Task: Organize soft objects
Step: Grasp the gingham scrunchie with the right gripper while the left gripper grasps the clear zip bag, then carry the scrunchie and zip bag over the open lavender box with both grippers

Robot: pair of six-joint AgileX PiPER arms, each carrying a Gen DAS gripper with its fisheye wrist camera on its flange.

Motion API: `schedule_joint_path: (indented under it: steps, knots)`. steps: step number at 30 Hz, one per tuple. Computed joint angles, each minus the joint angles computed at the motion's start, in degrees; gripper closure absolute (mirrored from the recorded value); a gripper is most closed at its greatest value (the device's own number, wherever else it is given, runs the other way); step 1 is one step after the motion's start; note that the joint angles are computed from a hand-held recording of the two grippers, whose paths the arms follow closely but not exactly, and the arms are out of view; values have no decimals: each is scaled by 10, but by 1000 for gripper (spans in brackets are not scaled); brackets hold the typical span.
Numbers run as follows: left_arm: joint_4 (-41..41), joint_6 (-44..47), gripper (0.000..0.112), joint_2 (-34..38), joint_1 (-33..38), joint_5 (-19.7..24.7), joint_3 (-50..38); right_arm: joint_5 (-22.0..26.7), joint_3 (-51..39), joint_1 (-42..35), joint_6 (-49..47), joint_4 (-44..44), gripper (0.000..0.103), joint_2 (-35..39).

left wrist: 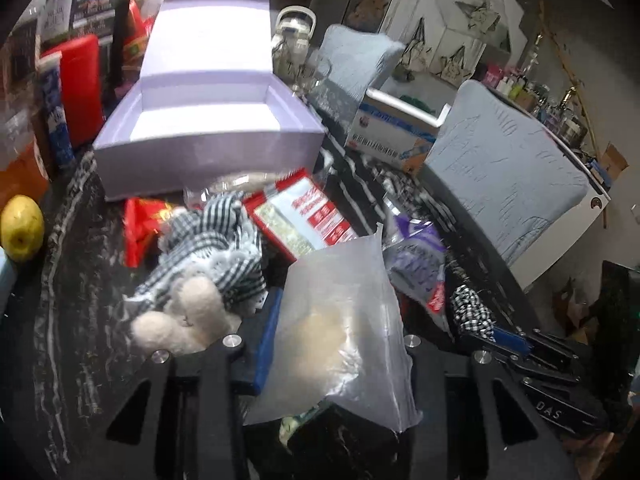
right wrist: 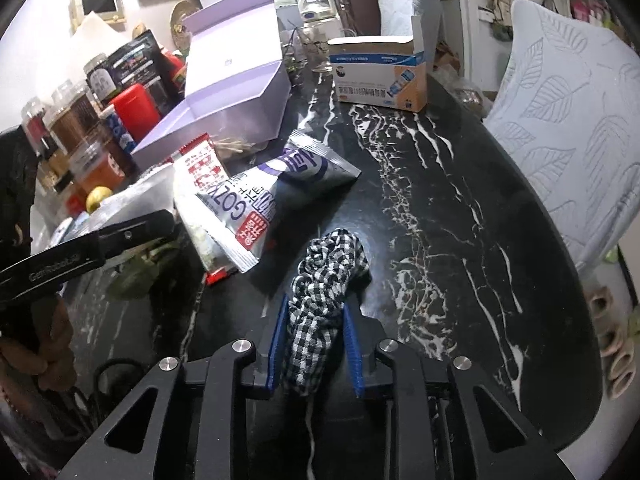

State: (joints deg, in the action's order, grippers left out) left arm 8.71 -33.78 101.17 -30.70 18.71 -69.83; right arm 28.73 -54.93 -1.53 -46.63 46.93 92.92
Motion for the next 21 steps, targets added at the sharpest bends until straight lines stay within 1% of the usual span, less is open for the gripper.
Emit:
schedule_joint_path:
  steps: [5,7,11,12,13,14,18,21]
  knots:
    - [44,-41,74,-39,-8,-10,27,22,13,-10,-46,58,77,-19]
    - [89,-85,74,-52,-15,-9,36,18,16,-3,-37,51,77,-31]
    - [135,-129,74,-74,-21,-5,47,19,17,8,-36,51,77,-54]
    - [135,-127,74,-78,-22,-2,46,22,15,10,-37,51,77,-57]
    - [116,-104,74,-83,-21,-1,43,25,10,14,-35,49,77,-60]
    - [119,-104,74,-87,-21,1,41,26,2,18,-25,43,77,-58]
    - [171,-131,74,-92,-30,31,16,39,-26,34,-19,42,77,-53]
    - [168,-114,74,-83,-22,45,-10,50,-59,46,-5,30,77,-42]
